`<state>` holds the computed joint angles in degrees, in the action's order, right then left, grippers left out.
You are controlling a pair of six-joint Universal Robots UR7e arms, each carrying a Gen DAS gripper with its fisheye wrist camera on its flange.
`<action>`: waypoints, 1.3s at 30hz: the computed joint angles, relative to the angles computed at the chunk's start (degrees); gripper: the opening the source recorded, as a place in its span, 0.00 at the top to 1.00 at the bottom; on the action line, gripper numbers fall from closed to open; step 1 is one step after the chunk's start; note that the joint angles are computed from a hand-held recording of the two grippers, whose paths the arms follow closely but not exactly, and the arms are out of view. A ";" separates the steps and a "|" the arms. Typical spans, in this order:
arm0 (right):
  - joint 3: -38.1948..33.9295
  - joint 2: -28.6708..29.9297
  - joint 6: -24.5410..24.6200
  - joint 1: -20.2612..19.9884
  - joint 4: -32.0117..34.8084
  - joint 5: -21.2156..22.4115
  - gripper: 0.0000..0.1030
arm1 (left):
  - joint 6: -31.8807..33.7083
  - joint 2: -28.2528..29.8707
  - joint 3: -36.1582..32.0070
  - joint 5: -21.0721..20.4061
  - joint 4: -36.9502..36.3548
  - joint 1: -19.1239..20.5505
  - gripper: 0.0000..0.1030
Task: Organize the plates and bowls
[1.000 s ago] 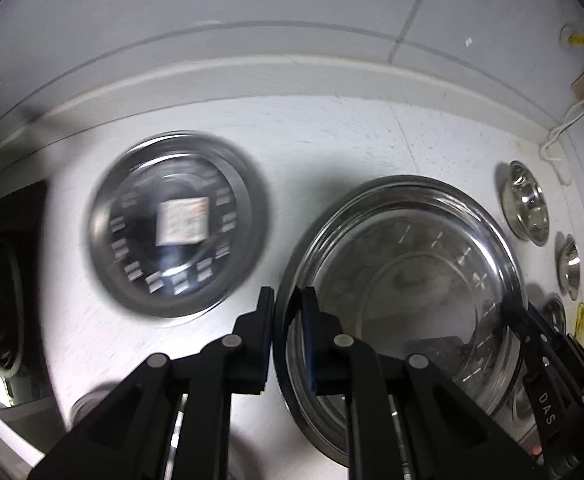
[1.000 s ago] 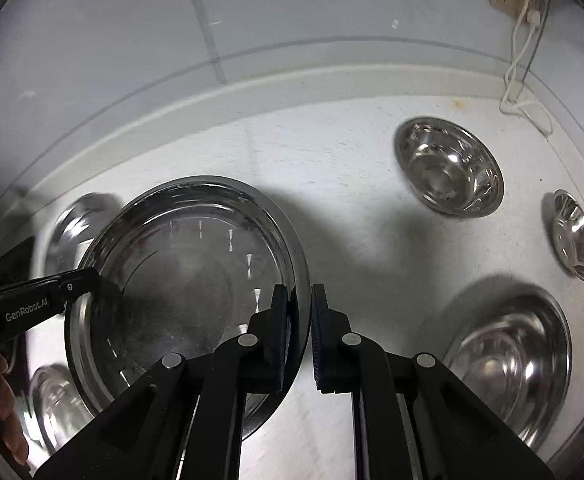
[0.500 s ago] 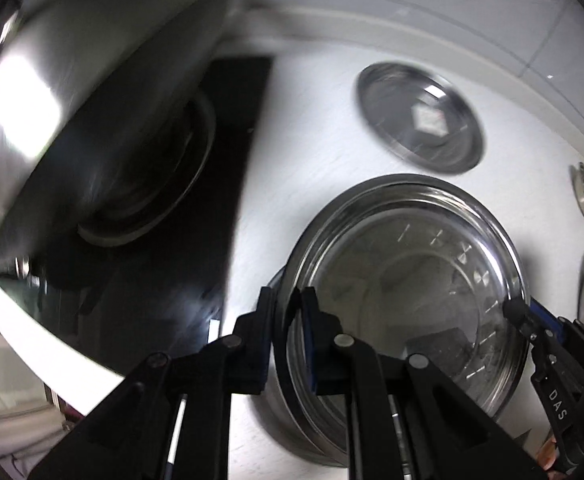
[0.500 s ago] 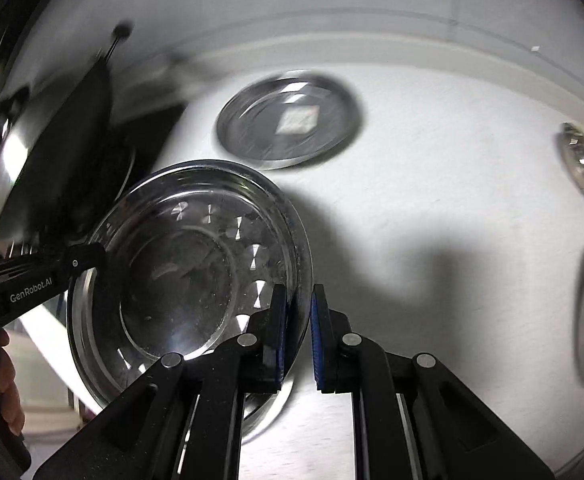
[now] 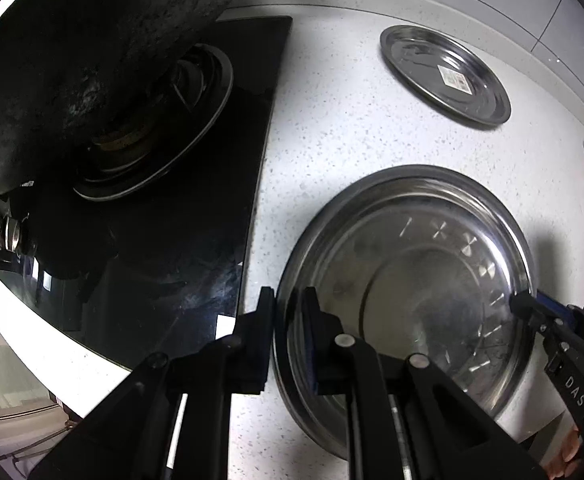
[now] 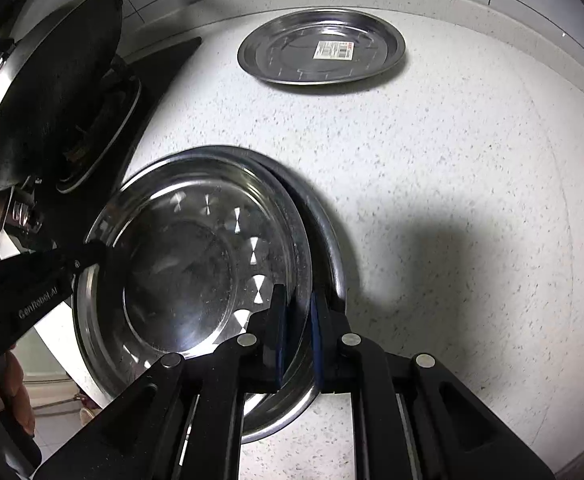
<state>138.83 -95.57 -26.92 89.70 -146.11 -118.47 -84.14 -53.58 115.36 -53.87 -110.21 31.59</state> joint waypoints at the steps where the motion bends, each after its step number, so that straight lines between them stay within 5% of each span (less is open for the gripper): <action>1: -0.24 0.12 0.10 -0.17 0.30 0.21 0.89 | -0.21 -0.20 -0.14 -0.24 0.31 0.03 0.87; 2: -0.56 0.06 0.52 -0.32 0.83 0.29 0.88 | -0.52 -0.46 -0.49 -0.01 1.07 -0.24 0.87; 4: -1.56 -1.30 1.38 -0.85 3.30 2.10 0.68 | -0.50 -0.23 -2.52 1.44 4.30 -1.02 0.87; 5: -2.21 -2.38 2.25 -0.67 4.09 2.57 0.36 | 0.04 -0.24 -3.67 2.46 5.43 -1.52 0.86; 6: -2.38 -3.67 1.97 -0.63 3.61 3.36 0.20 | 1.34 -0.30 -4.84 3.47 5.32 -1.81 0.86; 10: -6.48 -3.44 -0.84 0.36 -1.78 5.47 0.20 | 10.06 1.26 -9.46 5.10 -2.58 0.50 0.68; 19: -21.25 14.11 -4.60 0.73 -13.42 1.66 0.19 | 22.39 11.60 -26.19 6.84 -9.01 10.49 0.44; 28: -33.21 28.26 0.79 -2.50 -8.67 0.30 0.19 | 19.68 18.39 -36.51 4.34 -2.60 17.84 0.40; 34: -35.00 31.22 1.51 -3.56 -6.83 -0.29 0.20 | 18.42 19.63 -37.43 3.53 -2.84 19.49 0.41; 37: -35.50 32.34 1.69 -3.46 -5.91 -1.63 0.37 | 18.26 18.91 -35.39 2.20 -6.51 20.30 0.42; 38: -35.28 32.89 0.55 -3.05 -7.72 -2.79 0.53 | 18.35 18.63 -34.75 1.53 -7.80 20.57 0.45; 39: -35.42 32.84 0.41 -3.03 -7.14 -2.03 0.71 | 18.35 18.50 -34.42 1.68 -8.09 20.57 0.58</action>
<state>103.41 -62.73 -26.51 86.68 -153.25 -120.51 -65.79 -35.08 80.94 -52.19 -118.30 52.15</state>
